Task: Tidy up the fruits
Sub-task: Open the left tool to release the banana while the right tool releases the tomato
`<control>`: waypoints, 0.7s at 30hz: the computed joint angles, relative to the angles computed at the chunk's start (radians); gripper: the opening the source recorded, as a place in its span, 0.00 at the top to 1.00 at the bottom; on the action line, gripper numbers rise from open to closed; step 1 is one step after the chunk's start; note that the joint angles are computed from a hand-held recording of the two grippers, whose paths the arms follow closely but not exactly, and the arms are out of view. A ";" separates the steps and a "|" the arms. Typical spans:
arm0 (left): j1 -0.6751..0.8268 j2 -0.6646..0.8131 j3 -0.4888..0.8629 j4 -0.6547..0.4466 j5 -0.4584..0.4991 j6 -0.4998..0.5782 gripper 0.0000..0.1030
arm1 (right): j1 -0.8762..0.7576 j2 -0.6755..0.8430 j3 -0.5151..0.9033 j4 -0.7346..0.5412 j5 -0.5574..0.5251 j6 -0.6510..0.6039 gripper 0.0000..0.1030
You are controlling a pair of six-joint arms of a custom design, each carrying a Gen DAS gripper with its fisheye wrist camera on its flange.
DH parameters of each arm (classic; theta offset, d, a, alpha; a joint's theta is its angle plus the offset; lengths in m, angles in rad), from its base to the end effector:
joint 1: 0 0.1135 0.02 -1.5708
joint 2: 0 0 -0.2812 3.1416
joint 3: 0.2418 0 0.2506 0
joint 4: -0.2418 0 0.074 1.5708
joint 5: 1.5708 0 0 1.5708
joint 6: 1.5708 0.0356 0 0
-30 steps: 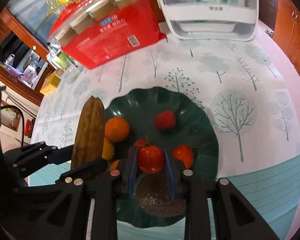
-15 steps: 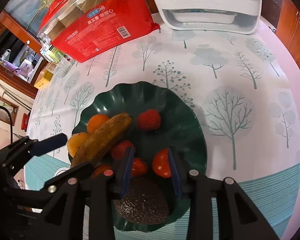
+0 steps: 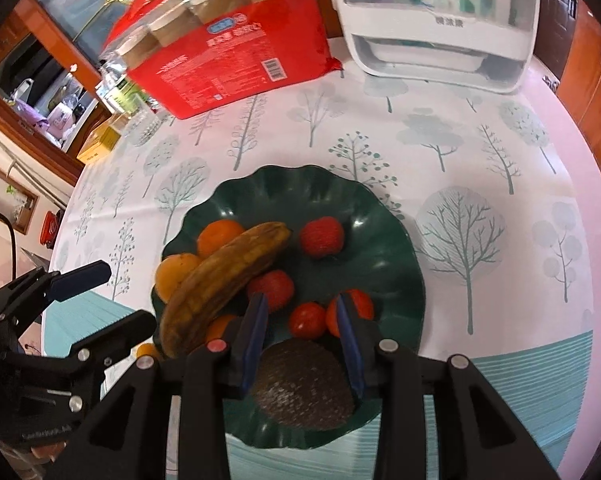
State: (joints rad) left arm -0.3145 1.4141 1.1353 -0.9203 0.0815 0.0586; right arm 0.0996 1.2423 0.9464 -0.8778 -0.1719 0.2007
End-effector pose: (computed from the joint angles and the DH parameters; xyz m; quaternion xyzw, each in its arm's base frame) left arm 0.2523 -0.0851 0.2800 0.1895 0.9635 -0.0633 0.1780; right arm 0.2200 0.0281 0.2655 0.0324 0.9763 0.1126 0.1817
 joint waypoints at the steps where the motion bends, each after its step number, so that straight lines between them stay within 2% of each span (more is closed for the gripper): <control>1: 0.009 -0.012 -0.002 -0.005 0.001 0.000 0.29 | 0.012 -0.009 0.003 -0.007 0.008 0.006 0.65; 6: 0.053 -0.071 -0.014 -0.032 0.009 0.016 0.27 | 0.081 -0.064 0.011 -0.042 0.051 0.040 0.65; 11: 0.111 -0.132 -0.029 -0.064 0.016 0.038 0.21 | 0.152 -0.116 0.005 -0.075 0.081 0.099 0.65; 15: 0.180 -0.182 -0.033 -0.111 0.033 0.074 0.18 | 0.232 -0.149 0.011 -0.100 0.106 0.179 0.65; 21: 0.348 -0.241 0.003 -0.197 0.108 0.190 0.11 | 0.416 -0.162 0.045 -0.114 0.185 0.346 0.65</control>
State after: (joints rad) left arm 0.0335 1.1728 1.1379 -1.1176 0.1894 0.2482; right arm 0.5152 1.0805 0.9912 -0.9919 0.0131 0.5464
